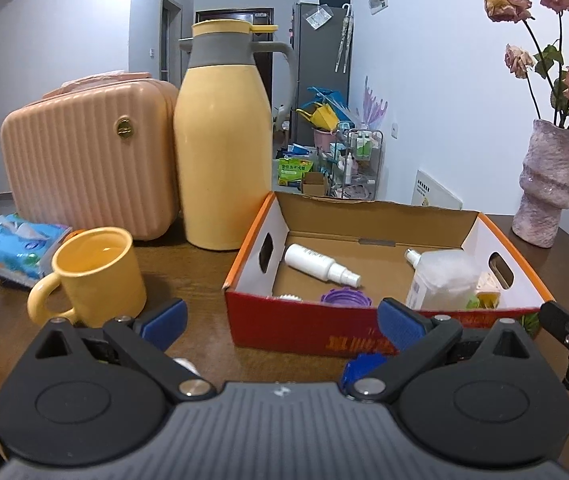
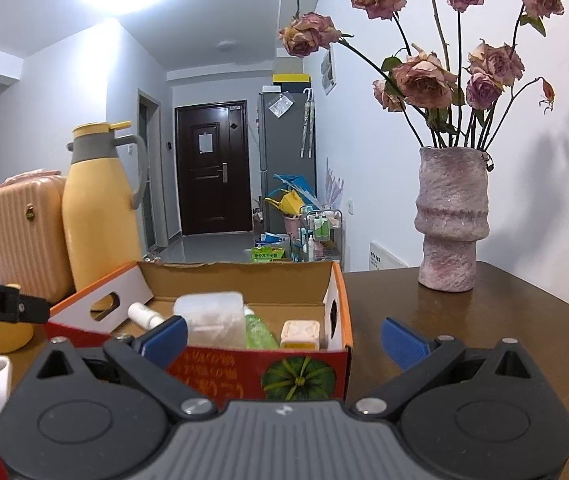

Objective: Organize rigid objects
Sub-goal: 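Move the right gripper to the blue round lid and grasp it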

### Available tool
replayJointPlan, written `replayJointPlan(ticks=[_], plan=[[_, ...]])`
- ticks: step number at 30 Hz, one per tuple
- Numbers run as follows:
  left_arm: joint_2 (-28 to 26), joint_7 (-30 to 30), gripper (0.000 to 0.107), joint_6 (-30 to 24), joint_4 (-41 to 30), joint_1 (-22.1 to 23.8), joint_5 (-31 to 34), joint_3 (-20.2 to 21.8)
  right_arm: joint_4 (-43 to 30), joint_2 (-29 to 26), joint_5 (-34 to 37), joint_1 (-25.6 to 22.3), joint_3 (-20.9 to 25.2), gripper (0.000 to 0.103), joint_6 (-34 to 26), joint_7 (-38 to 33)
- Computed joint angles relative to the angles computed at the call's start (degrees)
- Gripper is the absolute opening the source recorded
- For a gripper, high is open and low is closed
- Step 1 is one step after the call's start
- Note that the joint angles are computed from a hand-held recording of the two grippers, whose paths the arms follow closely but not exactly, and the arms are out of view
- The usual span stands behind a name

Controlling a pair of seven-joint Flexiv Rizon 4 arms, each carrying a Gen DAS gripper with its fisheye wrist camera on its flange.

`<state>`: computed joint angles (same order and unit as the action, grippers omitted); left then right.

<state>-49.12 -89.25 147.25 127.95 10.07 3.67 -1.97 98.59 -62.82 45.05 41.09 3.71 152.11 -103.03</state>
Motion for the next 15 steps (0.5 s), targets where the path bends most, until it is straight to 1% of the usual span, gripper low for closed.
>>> replayJointPlan(ticks=[6,12,15], plan=[[-0.34,-0.68,0.103,3.76,3.30,0.34,0.79,0.88,3.25,-0.15,-0.29,1.23,1.18,0.103,3.23,0.43],[-1.59,-0.15,0.103,9.83,5.83,-0.06,1.06,2.09,6.16,-0.60,-0.36,2.38,2.43,0.103,6.61,1.65],[-2.21,-0.31,0.103,12.13,7.02,0.64,1.70,2.22,7.52,-0.85,0.00,2.88,3.01,0.103,8.47,2.28]])
